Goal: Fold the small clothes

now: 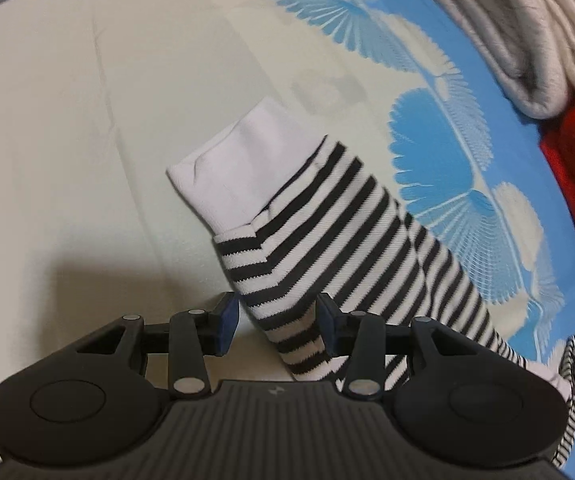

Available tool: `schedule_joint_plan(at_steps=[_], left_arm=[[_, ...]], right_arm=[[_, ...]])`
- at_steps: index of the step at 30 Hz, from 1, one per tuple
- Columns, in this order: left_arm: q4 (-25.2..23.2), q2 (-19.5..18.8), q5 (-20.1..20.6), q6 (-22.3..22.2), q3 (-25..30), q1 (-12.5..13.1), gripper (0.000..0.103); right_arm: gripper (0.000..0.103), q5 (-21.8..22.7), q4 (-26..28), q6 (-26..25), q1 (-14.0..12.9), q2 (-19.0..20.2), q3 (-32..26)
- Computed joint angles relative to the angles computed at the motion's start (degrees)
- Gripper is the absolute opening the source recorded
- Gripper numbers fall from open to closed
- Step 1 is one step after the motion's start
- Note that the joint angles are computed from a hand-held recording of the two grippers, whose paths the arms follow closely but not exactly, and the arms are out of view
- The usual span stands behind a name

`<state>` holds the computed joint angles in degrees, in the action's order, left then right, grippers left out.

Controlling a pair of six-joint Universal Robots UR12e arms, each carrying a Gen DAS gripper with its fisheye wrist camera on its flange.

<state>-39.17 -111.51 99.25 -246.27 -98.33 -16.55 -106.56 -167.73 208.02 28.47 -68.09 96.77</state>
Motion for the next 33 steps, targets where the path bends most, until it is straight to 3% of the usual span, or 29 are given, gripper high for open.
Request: schedule_joint_plan(at_steps=[3, 5, 7, 9, 11, 13, 15, 18, 20, 21, 22, 28, 33], left_arm=[[-4.50, -1.06, 4.20, -0.75, 2.66, -1.12, 0.004], [-7.25, -1.57, 7.83, -1.70, 4.64, -2.35, 0.004], [-7.28, -2.35, 12.92, 1.73, 7.39, -4.59, 0.003], [-2.08, -3.08, 17.43, 9.36, 9.32, -7.24, 0.003], [7.71, -3.76, 17.86, 19.57, 10.57, -10.00, 0.003], [18.59, -4.34, 12.07, 29.38, 11.38, -12.45, 0.003], [25.37, -4.91, 4.30, 36.99, 12.26, -14.59, 0.003], [28.12, -5.47, -13.64, 41.77, 13.04, -15.64, 0.008], [24.35, -6.06, -24.63, 42.73, 14.25, -15.68, 0.037], [22.86, -6.12, -27.22, 43.47, 14.46, -15.52, 0.047], [22.24, -5.88, -27.42, 43.86, 14.20, -15.33, 0.047], [10.85, -5.63, -12.40, 37.53, 15.18, -14.90, 0.045], [-0.49, -7.55, -6.29, 37.32, 19.20, -13.64, 0.045]], right_arm=[[0.070, -0.05, -1.58, 1.41, -1.03, 0.18, 0.18], [0.046, -0.48, -1.57, 1.56, -1.60, -0.06, 0.80], [0.036, -1.11, -0.10, 2.06, -2.03, -0.32, 1.21], [0.036, -0.93, 0.94, 3.89, -2.59, -0.77, 1.84], [0.036, -0.24, 2.25, 6.52, -3.29, -1.51, 2.80], [0.036, 0.43, 3.29, 8.89, -3.75, -2.19, 3.63], [0.037, 0.83, 4.08, 11.81, -4.07, -2.93, 4.64], [0.039, 1.73, 5.96, 15.98, -4.52, -3.64, 5.66], [0.043, 2.51, 6.83, 18.86, -4.79, -4.05, 6.55], [0.043, 2.98, 7.31, 20.20, -4.95, -4.20, 6.95], [0.044, 3.46, 7.70, 21.52, -5.09, -4.27, 7.33], [0.044, 7.65, 9.06, 27.74, -6.41, -3.73, 9.03], [0.042, 13.44, 10.79, 37.60, -8.28, -2.19, 9.55]])
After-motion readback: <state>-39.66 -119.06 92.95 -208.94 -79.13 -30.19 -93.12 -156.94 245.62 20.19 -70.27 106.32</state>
